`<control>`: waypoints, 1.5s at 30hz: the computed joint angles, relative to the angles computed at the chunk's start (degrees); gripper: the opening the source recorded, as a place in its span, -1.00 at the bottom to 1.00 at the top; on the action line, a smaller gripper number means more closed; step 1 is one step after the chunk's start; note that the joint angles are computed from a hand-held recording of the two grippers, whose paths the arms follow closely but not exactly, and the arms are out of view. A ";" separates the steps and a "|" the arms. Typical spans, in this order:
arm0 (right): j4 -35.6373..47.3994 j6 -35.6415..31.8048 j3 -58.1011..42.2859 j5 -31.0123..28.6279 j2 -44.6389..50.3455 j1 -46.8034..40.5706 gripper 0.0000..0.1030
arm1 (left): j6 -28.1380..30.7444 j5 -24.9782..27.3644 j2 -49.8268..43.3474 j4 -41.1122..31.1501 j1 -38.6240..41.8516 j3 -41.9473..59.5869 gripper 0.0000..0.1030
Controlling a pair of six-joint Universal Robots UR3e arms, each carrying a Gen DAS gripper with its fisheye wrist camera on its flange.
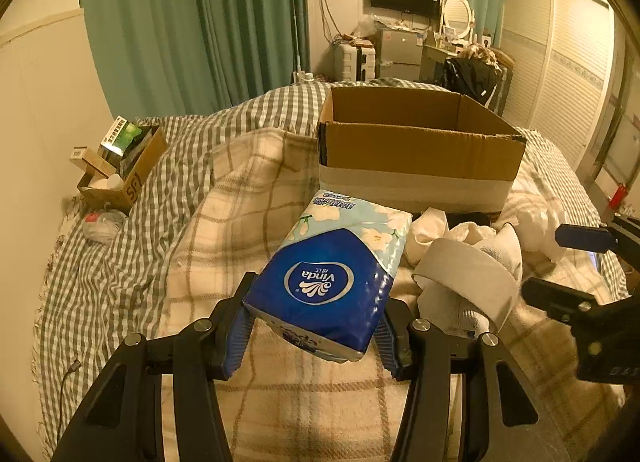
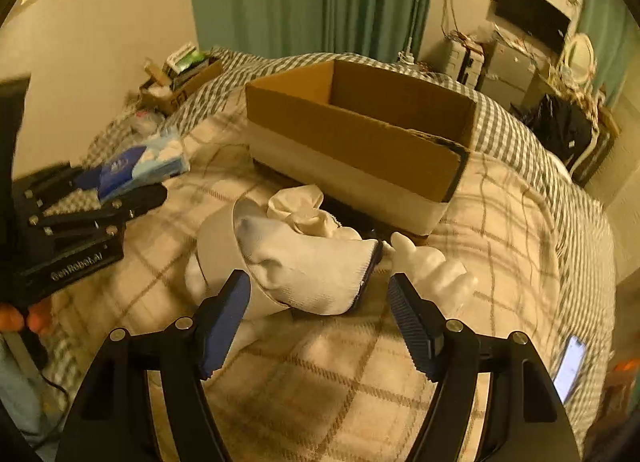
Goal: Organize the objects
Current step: 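Close the right gripper on the grey-white sock while the left gripper holds the tissue pack, then carry the tissue pack and sock over the box and open both grippers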
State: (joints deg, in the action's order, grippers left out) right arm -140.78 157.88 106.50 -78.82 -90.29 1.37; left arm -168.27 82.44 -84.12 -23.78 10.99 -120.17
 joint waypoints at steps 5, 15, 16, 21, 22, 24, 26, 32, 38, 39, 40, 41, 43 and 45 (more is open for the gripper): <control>-0.49 1.49 -1.79 4.64 3.01 -2.51 0.37 | 0.36 0.03 -0.03 -0.08 0.27 -0.41 0.05; 7.90 -2.96 -8.15 13.34 10.99 -2.26 0.62 | 0.46 -0.40 -1.18 -0.34 0.51 -0.05 0.05; 7.22 -3.02 -7.44 13.59 10.30 -2.43 0.49 | 0.58 -0.25 -1.17 -0.44 0.56 -0.10 0.05; 7.43 -5.15 -4.99 14.51 5.33 -4.05 -0.38 | 0.72 -0.50 -1.09 -0.45 0.94 -0.19 0.05; 8.09 -5.66 -5.25 13.97 4.82 -4.11 -0.57 | 0.73 -0.66 -0.95 -0.42 0.88 -0.22 0.05; 8.72 -6.20 -5.74 13.27 4.42 -4.21 -0.68 | 0.76 -0.84 -0.72 -0.59 0.67 -0.05 0.05; 7.11 -5.39 -4.44 13.32 3.26 -4.57 -0.84 | 0.87 -0.85 -0.38 -0.70 0.43 0.04 0.05; 1.75 -3.72 -1.92 10.01 -2.74 -4.42 -0.86 | 0.46 -0.11 1.32 -1.90 0.09 1.27 0.05; -0.10 -3.44 -6.49 4.51 -5.55 -2.83 -0.86 | -0.96 -1.91 1.56 -4.45 -0.13 5.97 0.05; -0.98 -3.43 -7.19 2.59 -5.47 -2.15 -0.86 | -1.35 -1.71 1.08 -4.70 -0.74 7.51 0.05; -1.28 -3.29 -7.69 1.88 -5.57 -1.96 -0.86 | -1.53 -1.72 0.48 -5.15 -1.24 9.15 0.05; -1.77 -3.00 -8.58 1.01 -5.25 -1.67 -0.86 | -1.72 -1.81 0.10 -5.53 -1.50 10.30 0.05; -4.22 -2.71 -9.66 -2.38 -4.30 -0.07 -0.86 | -2.43 -0.75 -1.67 -6.40 -3.05 13.93 0.05; -6.37 -4.09 -9.53 -4.82 -3.66 1.24 -0.86 | -2.63 0.47 -3.69 -6.49 -4.62 17.06 0.05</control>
State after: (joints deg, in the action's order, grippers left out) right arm -147.14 153.79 96.97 -83.64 -93.96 2.61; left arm -170.89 82.92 -87.80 -30.27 6.37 -103.11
